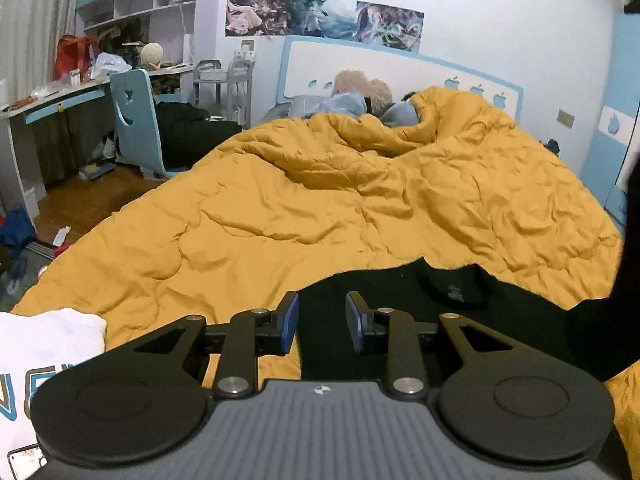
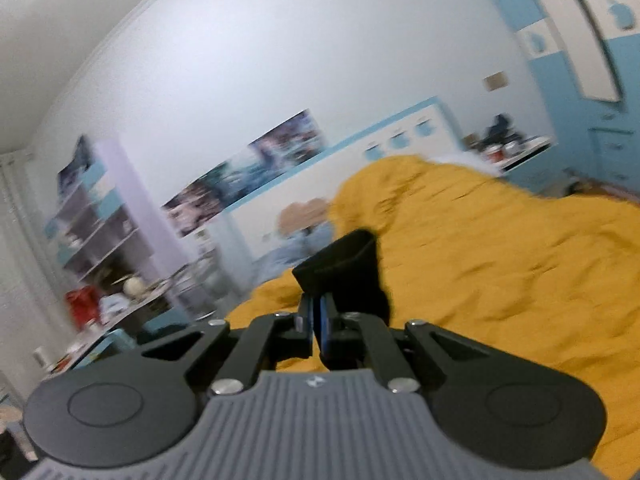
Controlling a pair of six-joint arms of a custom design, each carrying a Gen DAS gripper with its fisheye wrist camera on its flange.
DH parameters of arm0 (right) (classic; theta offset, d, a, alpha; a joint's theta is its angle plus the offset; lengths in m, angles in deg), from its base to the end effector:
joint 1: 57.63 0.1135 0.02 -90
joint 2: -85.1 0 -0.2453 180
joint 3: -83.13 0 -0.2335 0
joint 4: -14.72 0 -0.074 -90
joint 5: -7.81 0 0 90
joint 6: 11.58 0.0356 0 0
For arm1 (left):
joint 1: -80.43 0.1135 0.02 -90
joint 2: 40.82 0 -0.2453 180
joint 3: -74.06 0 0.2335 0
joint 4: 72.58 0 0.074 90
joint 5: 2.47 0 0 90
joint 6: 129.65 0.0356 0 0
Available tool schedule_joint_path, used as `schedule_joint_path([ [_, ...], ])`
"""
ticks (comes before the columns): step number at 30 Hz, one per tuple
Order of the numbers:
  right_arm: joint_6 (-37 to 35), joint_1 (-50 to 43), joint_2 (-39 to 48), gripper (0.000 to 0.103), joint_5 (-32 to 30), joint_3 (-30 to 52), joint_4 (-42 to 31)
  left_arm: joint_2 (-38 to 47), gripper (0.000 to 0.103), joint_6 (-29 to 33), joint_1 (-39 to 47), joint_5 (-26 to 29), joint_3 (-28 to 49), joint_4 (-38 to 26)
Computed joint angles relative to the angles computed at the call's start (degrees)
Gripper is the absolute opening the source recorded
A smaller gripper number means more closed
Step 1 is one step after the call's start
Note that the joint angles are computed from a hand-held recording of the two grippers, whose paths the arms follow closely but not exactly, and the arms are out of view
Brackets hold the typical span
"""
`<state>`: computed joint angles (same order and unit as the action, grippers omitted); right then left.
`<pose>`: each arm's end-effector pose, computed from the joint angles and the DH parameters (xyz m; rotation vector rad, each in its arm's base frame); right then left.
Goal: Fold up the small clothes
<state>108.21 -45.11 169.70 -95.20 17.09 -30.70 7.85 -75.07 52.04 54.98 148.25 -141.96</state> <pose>0.2959 0.0739 0.4421 0.1240 1.9024 0.7180 0.1355 -0.0515 0.3262 -0.4039 2.1575 0.0495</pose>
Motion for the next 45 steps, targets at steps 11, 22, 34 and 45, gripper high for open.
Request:
schedule_joint_path([
  [11, 11.14, 33.91, 17.95, 0.000, 16.94, -8.21, 14.24, -5.73, 0.034, 6.82, 18.10, 19.88, -11.45, 10.65],
  [22, 11.97, 33.68, 23.56, 0.039, 2.59, -22.57, 29.54, -7.04, 0.051, 6.13, 36.04, 44.27, -24.14, 22.78],
  [34, -6.47, 13.30, 4.25, 0.039, 1.49, -41.55, 21.78, 10.66, 0.056, -0.39, 30.63, 44.35, -29.73, 41.34],
  [45, -36.90, -5.30, -14.12, 0.051, 4.25, -61.28, 13.02, 11.76, 0.004, 0.59, 27.17, 40.29, -29.88, 44.18],
])
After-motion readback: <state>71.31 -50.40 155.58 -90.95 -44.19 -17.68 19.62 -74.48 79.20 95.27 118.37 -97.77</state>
